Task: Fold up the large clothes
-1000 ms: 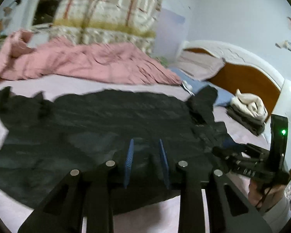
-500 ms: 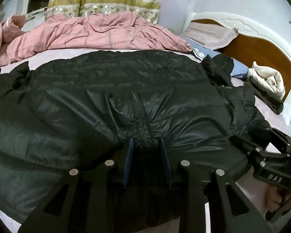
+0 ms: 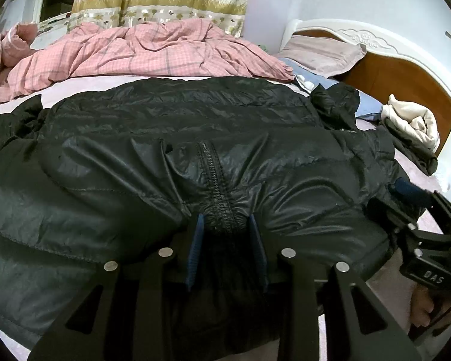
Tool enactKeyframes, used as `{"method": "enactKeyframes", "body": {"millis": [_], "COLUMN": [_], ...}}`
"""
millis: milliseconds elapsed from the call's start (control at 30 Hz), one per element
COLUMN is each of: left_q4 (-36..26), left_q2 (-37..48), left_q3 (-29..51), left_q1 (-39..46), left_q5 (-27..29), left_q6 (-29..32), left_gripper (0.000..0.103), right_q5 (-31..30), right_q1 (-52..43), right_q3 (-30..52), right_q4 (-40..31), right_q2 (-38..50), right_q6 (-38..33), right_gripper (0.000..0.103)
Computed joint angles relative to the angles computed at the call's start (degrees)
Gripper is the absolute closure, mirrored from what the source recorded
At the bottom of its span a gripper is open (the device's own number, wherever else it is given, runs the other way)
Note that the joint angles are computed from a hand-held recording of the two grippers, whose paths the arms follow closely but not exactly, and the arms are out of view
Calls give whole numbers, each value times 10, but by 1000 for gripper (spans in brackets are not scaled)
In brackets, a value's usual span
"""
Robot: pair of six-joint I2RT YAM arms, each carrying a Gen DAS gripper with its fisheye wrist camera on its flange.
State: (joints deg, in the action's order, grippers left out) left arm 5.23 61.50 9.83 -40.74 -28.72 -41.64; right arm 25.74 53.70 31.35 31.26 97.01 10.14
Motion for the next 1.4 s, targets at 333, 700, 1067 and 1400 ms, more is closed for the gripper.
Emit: {"method": "enactKeyframes", "body": {"millis": [333, 700, 1067, 1400], "left_q4": [-7, -9, -10, -6], "left_q2": [11, 8, 6, 11], "left_q3": [9, 8, 7, 8], "left_q1": [-12, -11, -8, -9], "left_q5": [-17, -18, -17, -18], "left_q6": [-6, -5, -2, -3], "left_gripper": [70, 68, 67, 66], "right_q5": [-51, -295, -417, -378], "right_q1": [-30, -320, -429, -405], "right_q3": [25, 72, 518, 290], "right_q4": [-70, -132, -350, -138], "right_q2": [-3, -109, 300, 140], "right_q6": [31, 74, 62, 39], "right_gripper": [15, 15, 32, 99]}}
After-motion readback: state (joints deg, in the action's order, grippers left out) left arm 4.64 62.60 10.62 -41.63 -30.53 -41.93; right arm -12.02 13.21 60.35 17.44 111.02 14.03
